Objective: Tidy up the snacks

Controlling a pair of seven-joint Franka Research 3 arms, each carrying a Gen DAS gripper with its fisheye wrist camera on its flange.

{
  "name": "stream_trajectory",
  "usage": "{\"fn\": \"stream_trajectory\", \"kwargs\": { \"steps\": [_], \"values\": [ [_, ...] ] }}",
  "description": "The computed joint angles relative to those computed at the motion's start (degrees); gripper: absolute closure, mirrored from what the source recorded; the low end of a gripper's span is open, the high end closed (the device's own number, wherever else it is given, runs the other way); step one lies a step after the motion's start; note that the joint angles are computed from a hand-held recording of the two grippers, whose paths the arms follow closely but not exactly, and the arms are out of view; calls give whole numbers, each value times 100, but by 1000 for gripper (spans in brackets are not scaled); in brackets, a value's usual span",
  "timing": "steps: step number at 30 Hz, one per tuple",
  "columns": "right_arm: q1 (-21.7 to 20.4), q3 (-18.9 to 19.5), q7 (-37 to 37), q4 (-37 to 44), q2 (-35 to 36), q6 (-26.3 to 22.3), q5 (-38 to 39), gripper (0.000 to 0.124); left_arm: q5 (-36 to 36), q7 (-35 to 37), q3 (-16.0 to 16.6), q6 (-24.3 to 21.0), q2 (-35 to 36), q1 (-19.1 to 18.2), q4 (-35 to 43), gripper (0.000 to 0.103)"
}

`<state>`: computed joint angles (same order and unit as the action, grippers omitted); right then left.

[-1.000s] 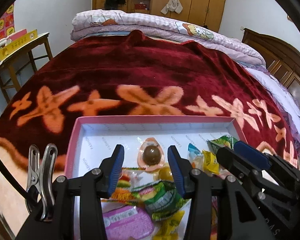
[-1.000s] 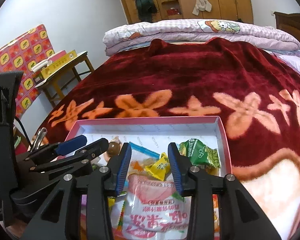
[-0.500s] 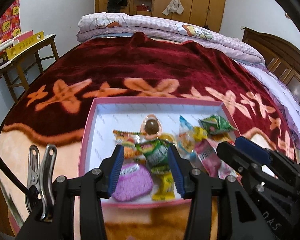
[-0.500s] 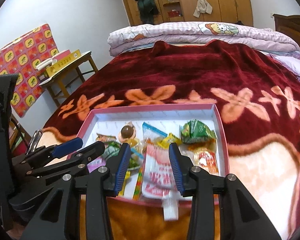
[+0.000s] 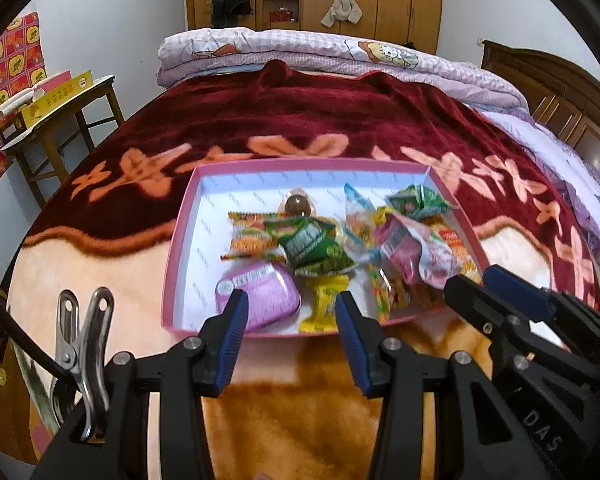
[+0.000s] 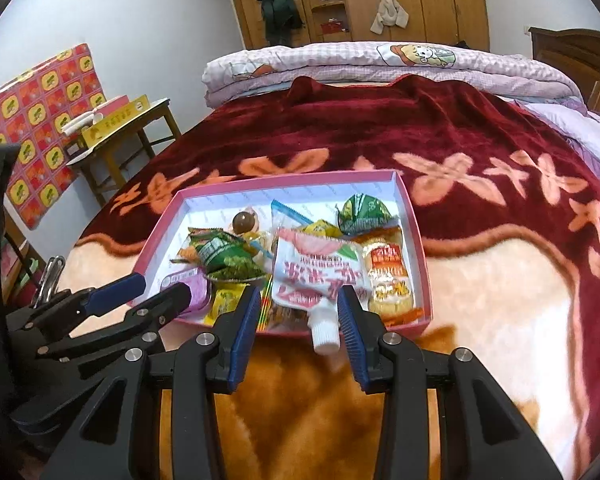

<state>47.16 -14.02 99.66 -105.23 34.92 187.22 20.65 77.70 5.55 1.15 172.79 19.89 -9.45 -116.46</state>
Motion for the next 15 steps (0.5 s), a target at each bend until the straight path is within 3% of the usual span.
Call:
{"fn": "stream_trajectory", "kwargs": {
  "steps": [15],
  "values": [
    [-441,562,-65,-98,15,40,90,83,-201,165,31,-180,188,-116,-16,56]
  ]
}}
